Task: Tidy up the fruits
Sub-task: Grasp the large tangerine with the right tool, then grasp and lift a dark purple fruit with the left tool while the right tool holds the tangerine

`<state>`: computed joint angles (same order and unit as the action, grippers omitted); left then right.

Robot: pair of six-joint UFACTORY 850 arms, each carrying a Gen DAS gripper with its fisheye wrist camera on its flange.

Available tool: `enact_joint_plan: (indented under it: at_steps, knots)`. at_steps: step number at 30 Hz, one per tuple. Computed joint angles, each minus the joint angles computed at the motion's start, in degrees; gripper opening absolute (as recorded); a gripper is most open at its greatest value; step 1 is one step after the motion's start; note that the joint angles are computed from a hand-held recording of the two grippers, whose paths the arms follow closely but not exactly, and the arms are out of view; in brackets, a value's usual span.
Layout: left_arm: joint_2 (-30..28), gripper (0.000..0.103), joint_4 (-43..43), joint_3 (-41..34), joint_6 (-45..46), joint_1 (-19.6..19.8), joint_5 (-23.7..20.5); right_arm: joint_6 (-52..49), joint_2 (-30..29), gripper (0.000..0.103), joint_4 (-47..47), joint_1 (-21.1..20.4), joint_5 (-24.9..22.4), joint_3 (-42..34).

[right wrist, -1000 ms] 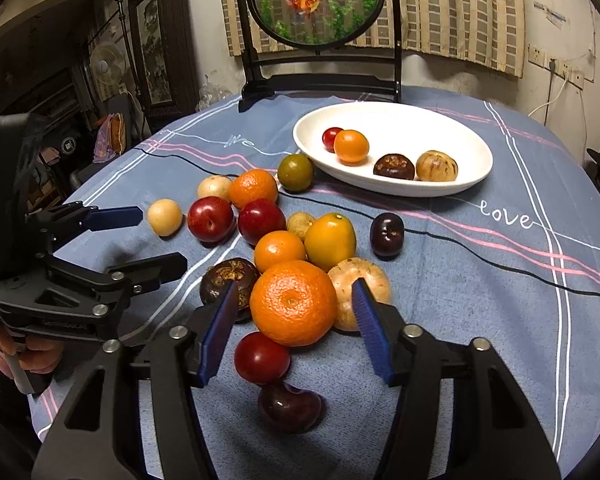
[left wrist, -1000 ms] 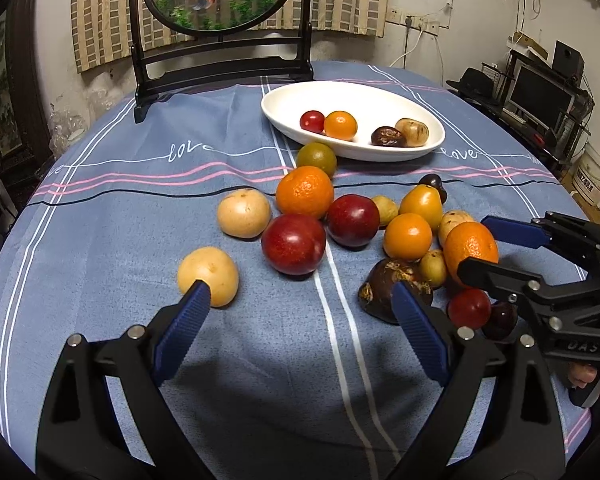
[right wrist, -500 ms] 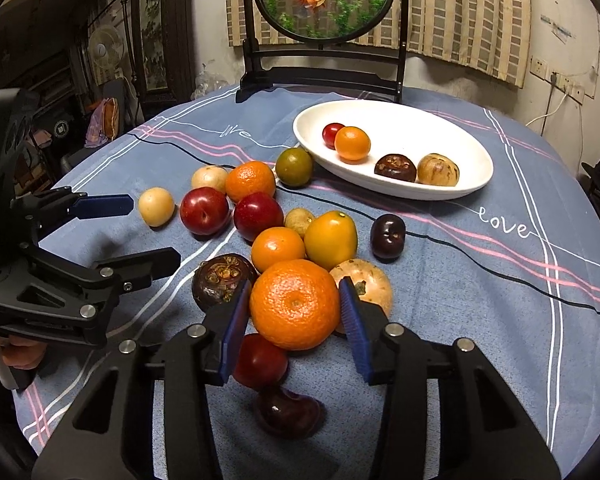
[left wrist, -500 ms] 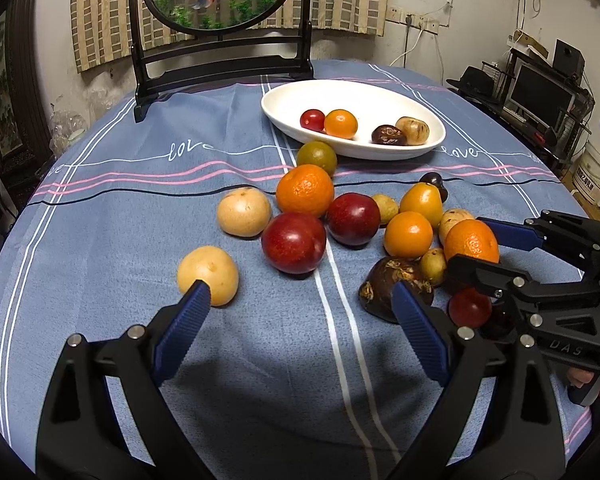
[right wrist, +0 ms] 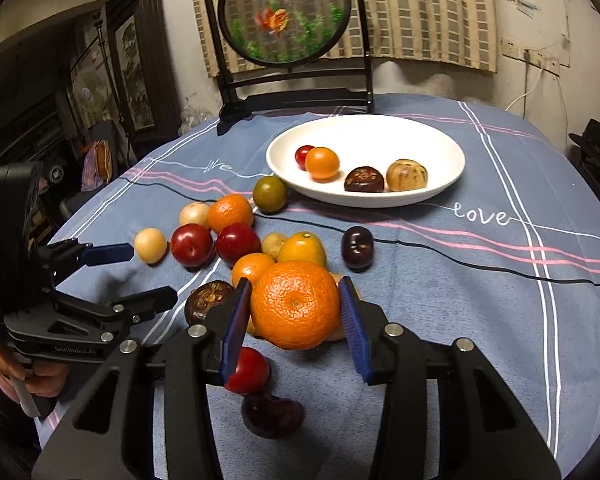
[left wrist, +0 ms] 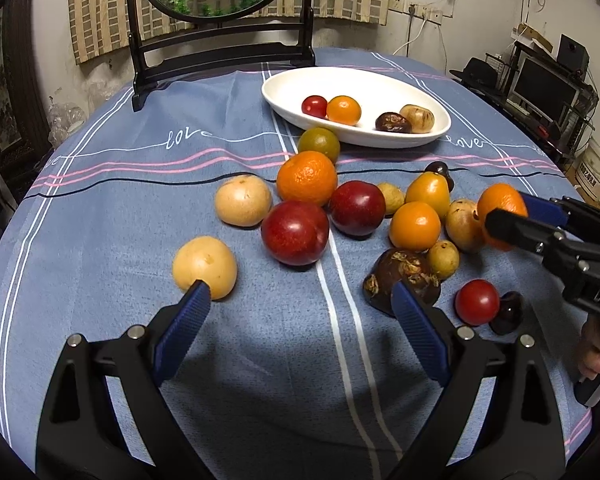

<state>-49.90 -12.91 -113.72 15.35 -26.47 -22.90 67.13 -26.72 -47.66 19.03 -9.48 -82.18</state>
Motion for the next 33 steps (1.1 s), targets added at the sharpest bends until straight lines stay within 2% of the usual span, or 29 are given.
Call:
enact_joint_plan:
  at_steps: [6,11,16,18,26,33]
  knots:
    - [-0.2,0.093,1.3,-0.3,-0.5,-0.3,-0.3,3.6,0.4,0.045,-2.7,-0.2,0.3,0.5]
    - [0.3,0.092,-3.6,0.7,6.6,-0.5,0.2,7.8,0.7,0.045,-6.4,-0.2,0.4,1.0]
    - [0.2,0.079,-8.4,0.5,15.0,-1.2,-1.2,7.1,0.8,0.045,-5.3,-0.3,0.5,1.1]
    - [-0.6,0.069,-9.1,-0.7,16.3,-1.4,-2.9,6.7,0.8,0.045,-5.0,-0.4,0.7,1.2]
    - [-4.1,0.065,-8.5,-6.3,17.4,-2.2,-8.6,3.6,0.9,0.045,-1.9,-0.4,1.0,1.2]
    - [-6.4,0.051,-6.4,-10.1,14.9,-2.8,-10.8,5.4,1.1,0.045,-3.7,-0.4,1.0,1.5]
